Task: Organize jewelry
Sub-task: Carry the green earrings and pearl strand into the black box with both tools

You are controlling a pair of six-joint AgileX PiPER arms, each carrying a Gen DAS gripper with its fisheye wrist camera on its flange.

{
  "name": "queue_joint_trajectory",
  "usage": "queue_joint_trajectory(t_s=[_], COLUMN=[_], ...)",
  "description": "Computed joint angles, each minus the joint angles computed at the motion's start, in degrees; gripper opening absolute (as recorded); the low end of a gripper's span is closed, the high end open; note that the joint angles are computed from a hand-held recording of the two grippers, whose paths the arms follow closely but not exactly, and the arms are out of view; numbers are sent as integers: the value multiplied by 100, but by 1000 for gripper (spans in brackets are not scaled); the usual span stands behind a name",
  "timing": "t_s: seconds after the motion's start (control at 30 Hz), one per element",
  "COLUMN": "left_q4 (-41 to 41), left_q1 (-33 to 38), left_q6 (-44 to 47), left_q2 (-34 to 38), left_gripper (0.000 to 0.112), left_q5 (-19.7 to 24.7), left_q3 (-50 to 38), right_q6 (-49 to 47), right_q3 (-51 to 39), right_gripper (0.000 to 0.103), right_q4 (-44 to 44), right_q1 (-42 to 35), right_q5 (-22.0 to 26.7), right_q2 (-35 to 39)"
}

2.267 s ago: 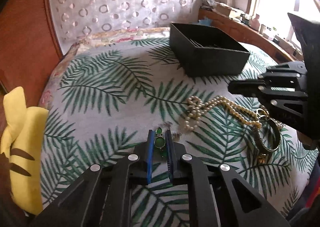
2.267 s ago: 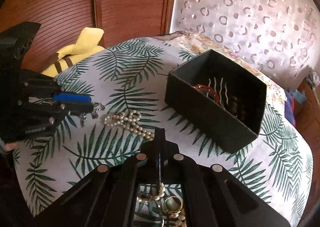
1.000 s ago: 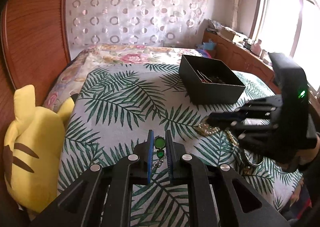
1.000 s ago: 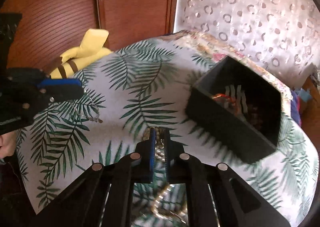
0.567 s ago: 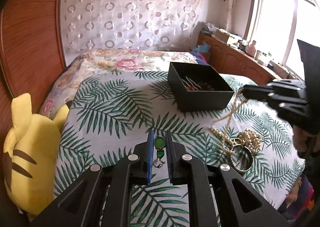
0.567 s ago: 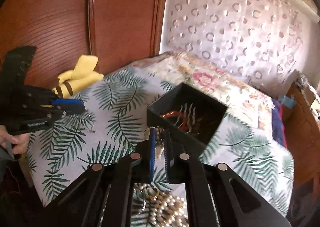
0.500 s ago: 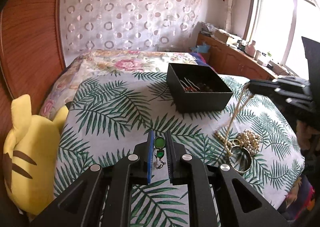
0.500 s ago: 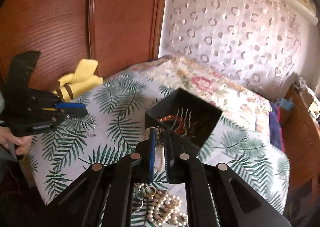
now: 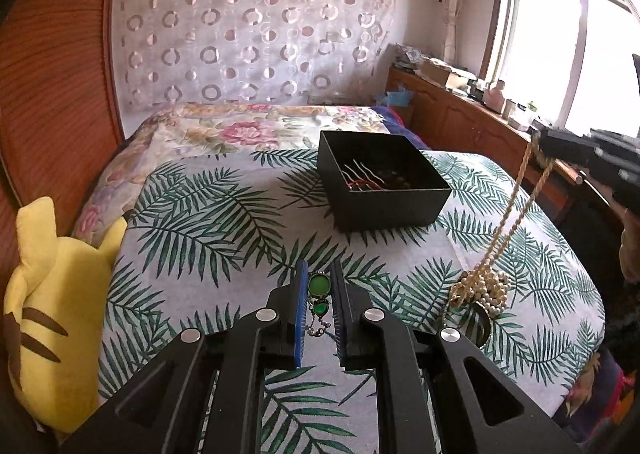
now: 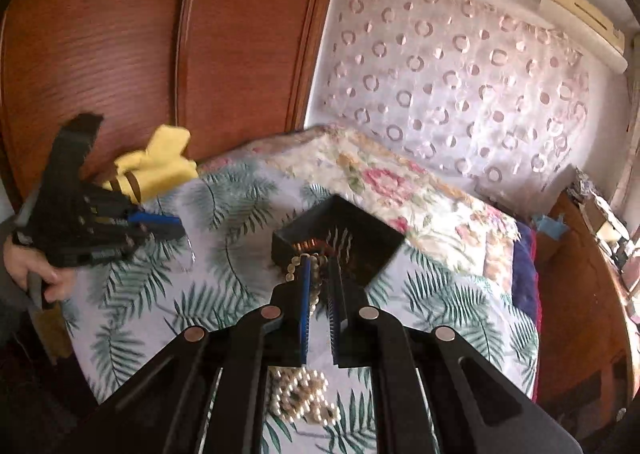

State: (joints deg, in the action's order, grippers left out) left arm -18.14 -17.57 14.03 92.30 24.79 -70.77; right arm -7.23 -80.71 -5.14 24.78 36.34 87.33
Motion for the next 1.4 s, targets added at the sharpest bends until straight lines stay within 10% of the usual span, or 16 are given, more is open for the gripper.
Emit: queue_joint_trajectory(t_s=[0.73,1.4], left_q4=[389,782], left_q1=[-335,-542], left_q6=[-402,-810], left_q2=[294,2524], left_gripper=[10,10], left_q5=[216,1504], left_q3=[-914,-4612], right_q6=[-365,-1479], right_q3=[363,-2720], right_gripper=[9,9], right_q4=[527,1637], right_q1=[-474,-938], right_q5=[-546,106], right_q2=[-520,1498])
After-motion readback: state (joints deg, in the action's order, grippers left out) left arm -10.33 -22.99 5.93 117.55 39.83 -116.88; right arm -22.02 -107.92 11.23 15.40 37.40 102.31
